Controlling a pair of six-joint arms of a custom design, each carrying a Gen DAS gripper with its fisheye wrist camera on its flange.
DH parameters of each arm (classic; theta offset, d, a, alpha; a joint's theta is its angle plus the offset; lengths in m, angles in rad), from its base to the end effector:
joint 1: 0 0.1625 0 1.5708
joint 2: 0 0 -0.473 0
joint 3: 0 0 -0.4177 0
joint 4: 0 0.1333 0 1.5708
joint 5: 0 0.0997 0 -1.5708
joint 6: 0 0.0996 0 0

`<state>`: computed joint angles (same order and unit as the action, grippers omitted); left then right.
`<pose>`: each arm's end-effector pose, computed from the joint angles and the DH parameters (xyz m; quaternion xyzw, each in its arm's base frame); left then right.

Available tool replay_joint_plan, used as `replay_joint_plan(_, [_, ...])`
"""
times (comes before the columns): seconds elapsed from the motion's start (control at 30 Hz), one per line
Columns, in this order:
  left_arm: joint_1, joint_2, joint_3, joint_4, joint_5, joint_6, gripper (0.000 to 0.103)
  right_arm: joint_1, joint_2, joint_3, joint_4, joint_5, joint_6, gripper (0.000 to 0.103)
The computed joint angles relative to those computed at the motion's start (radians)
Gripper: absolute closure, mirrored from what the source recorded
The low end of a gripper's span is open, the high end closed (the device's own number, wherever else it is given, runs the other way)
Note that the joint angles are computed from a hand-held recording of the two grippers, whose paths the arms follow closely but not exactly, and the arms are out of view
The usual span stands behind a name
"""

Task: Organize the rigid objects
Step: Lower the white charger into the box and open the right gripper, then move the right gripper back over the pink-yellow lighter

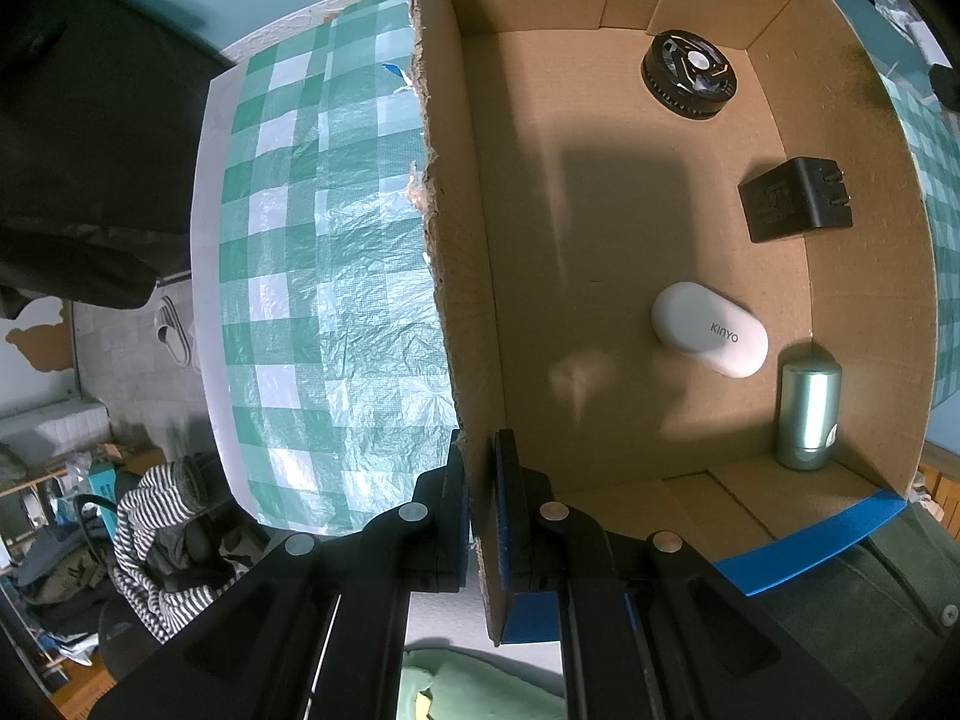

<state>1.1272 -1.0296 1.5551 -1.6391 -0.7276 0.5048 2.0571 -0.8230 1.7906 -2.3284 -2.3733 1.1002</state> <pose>-0.0979 -0.6900 0.2549 0.4883 0.7483 0.2189 0.3921 0.3544 -0.5385 0.0768 -0.2376 -0.8851 0.2091 0.3412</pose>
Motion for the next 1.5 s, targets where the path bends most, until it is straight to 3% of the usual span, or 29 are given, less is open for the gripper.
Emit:
replay_joint_plan(0.7, [0.0, 0.0, 0.001, -0.002, 0.0, 0.0, 0.096, -0.029, 0.108, -0.096, -0.01, 0.064, -0.186, 0.052])
replay_joint_plan(1.5, [-0.001, 0.001, -0.003, 0.002, 0.0, 0.004, 0.096, -0.009, 0.098, -0.094, 0.023, 0.028, -0.16, 0.048])
